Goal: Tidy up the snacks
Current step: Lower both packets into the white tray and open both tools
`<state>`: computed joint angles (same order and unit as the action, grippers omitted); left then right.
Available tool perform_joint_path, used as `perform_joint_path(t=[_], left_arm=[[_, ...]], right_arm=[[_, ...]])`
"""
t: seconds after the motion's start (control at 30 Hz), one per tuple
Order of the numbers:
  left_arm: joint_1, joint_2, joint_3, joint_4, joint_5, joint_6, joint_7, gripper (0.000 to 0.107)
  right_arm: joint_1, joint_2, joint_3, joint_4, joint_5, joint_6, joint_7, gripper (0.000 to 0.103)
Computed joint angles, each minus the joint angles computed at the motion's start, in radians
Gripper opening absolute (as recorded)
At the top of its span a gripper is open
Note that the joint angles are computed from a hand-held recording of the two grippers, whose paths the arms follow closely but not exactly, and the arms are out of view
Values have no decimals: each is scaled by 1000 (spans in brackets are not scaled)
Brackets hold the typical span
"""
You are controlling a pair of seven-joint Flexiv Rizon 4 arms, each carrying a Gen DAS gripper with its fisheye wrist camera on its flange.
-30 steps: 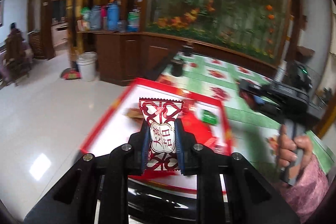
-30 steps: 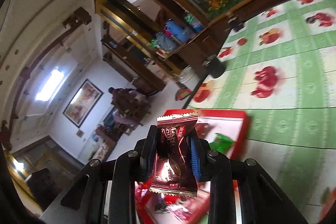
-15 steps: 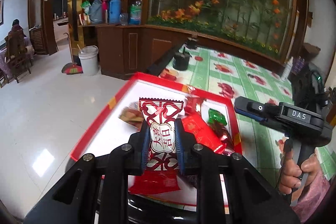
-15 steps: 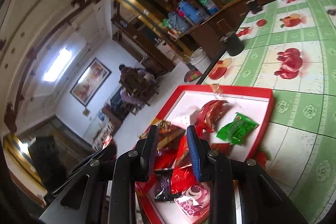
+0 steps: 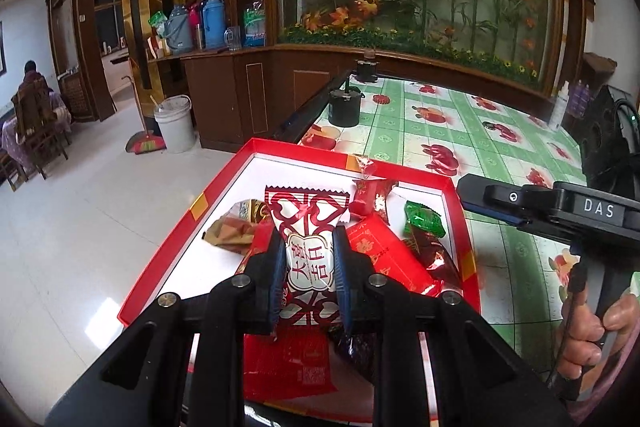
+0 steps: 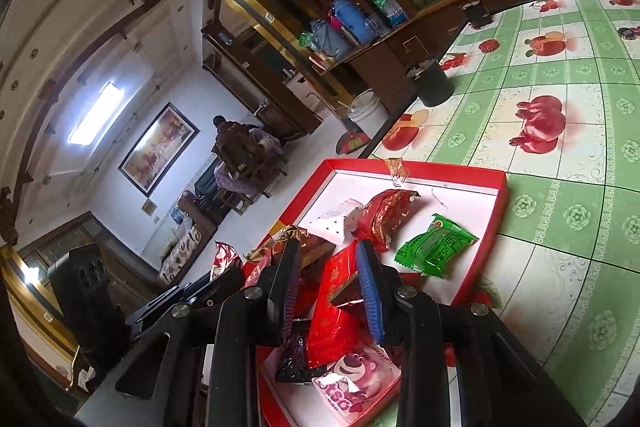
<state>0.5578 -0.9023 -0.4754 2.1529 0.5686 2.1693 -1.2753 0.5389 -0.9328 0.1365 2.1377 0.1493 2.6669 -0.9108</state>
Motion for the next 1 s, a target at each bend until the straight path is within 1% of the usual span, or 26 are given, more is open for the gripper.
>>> perform_joint_path(t=[0.43,0.6,0.87,1.0], left_arm=[[-82,19,55,-12,-38,13,-3,20],[-109,22,69,-14,-50,11,0,20],[-116,22,59,-16,-54,-8,5,20],[-131,23,66,-26,-79,-14,7,20]], right_arm=[[-16,7,14,28,11,51,30,31],[-12,9,10,32,14,54,34,31],[-13,14,12,40,16,63,39,31],[-13,20,13,47,9,70,40,31]])
